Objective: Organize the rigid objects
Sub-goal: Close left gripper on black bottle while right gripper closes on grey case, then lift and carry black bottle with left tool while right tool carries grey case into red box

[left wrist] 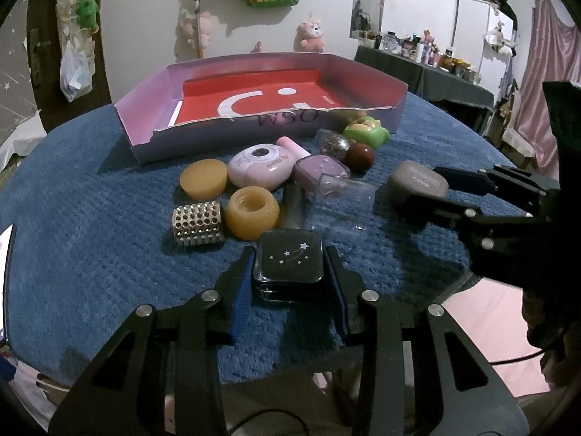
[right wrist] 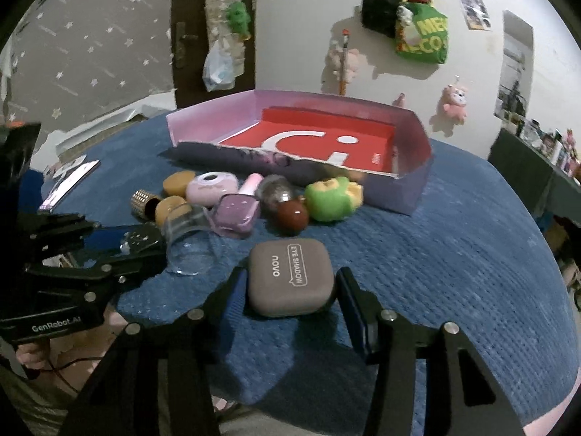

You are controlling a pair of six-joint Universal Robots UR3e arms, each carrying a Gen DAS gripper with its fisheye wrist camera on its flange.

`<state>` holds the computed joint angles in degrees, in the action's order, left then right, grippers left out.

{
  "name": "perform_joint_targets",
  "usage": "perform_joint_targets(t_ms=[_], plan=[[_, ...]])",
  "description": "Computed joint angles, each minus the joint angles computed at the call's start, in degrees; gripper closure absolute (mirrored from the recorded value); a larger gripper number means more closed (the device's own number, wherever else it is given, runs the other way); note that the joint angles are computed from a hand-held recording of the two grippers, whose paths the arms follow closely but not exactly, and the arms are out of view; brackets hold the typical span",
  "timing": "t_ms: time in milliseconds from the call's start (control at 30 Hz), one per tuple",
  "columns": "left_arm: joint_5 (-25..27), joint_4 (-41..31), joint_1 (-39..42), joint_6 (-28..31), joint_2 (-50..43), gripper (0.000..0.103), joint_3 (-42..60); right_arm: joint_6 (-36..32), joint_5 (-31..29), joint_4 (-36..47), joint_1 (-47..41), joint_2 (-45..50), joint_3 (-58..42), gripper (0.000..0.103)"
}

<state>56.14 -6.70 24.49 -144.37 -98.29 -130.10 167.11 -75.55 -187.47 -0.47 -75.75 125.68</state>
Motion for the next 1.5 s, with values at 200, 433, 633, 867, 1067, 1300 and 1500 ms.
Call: perform_joint_targets(t_ms=[200,433,633,867,1067,1300,1500], plan=[[-1.1,1.59,1.44,0.57,2.09,0.069,-2.36,0.33,1.26,0.98,0.6,-1.24,-0.94,0.05],[-3.8,0.69,3.68,0.73,4.81,0.07,-1.8,0.58,2.0,3.2,1.41,-2.35,-3.53,0.05],[-4.38,-0.11,4.6,-2.05,2.14,0.07,3.01,2.79,2.92,5.84,1.05,-1.19,-6.47,0.05],[-5.35,-0.14,4.51,-2.73,1.19,0.07,5.37,3.26,2.1,5.75,1.54,-0.56,-7.17,0.05],[-5.59,-0.91,3.75,-3.85,-0.58,0.07,9.18,4.49,3.45,8.24,0.65,0.1,-9.51,0.05],[-5.32,-2.81,2.96,-5.59,-3.81,0.07,16.1,4.66,3.17,12.38,0.7,1.38,-15.15,0.05],[-3.65,-4.42,1.2,-7.68,-8.3,0.07,23.95,5.24,2.66,17.57,0.61,4.03,-22.62,0.05]])
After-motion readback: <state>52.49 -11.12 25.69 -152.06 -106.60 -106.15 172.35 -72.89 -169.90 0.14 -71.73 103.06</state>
